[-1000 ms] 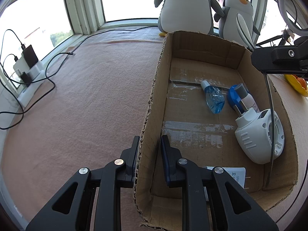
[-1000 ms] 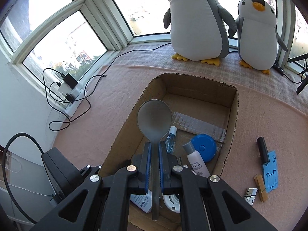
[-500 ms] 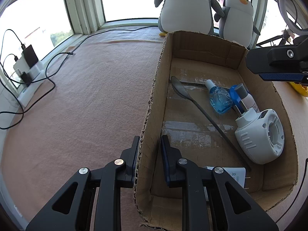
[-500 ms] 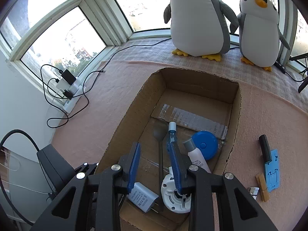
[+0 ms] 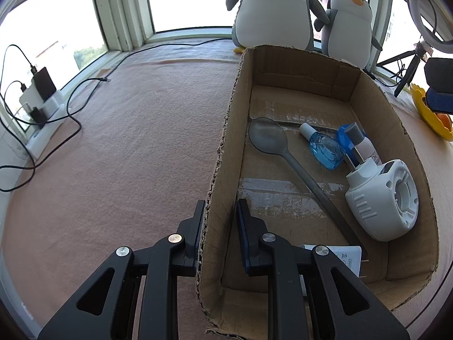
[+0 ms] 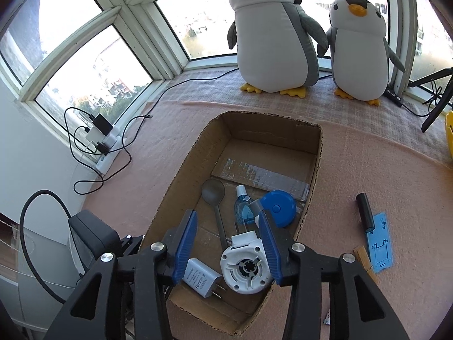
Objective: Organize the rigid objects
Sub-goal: 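Move the open right tool back toward the patterned lighter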
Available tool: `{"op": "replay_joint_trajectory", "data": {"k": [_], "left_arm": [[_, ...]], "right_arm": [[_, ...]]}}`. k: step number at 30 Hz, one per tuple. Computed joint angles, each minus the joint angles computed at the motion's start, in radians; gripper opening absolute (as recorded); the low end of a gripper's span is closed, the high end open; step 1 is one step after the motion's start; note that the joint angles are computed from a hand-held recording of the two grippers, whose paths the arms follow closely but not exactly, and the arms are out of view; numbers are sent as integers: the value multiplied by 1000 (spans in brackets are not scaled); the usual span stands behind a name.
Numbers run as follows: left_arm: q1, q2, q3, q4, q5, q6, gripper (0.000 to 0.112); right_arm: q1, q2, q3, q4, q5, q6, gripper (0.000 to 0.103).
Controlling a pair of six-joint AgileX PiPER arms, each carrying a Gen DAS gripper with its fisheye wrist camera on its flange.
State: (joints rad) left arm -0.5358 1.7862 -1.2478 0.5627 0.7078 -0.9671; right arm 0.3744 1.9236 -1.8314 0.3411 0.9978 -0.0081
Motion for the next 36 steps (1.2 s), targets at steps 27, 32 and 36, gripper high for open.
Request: {"op": "replay_joint_trajectory", "data": {"k": [27, 32, 36], "left_arm": [[-14, 12, -20, 5, 24, 11, 18], [-16, 13, -20, 9, 28, 8, 18], [-18, 11, -19, 12, 28, 3, 18]], "right_arm": [[-347, -443, 383, 9, 44, -133, 47], [-335, -469, 478, 18, 2, -161, 47], [-292, -474, 548, 0, -66, -168, 47]]}}
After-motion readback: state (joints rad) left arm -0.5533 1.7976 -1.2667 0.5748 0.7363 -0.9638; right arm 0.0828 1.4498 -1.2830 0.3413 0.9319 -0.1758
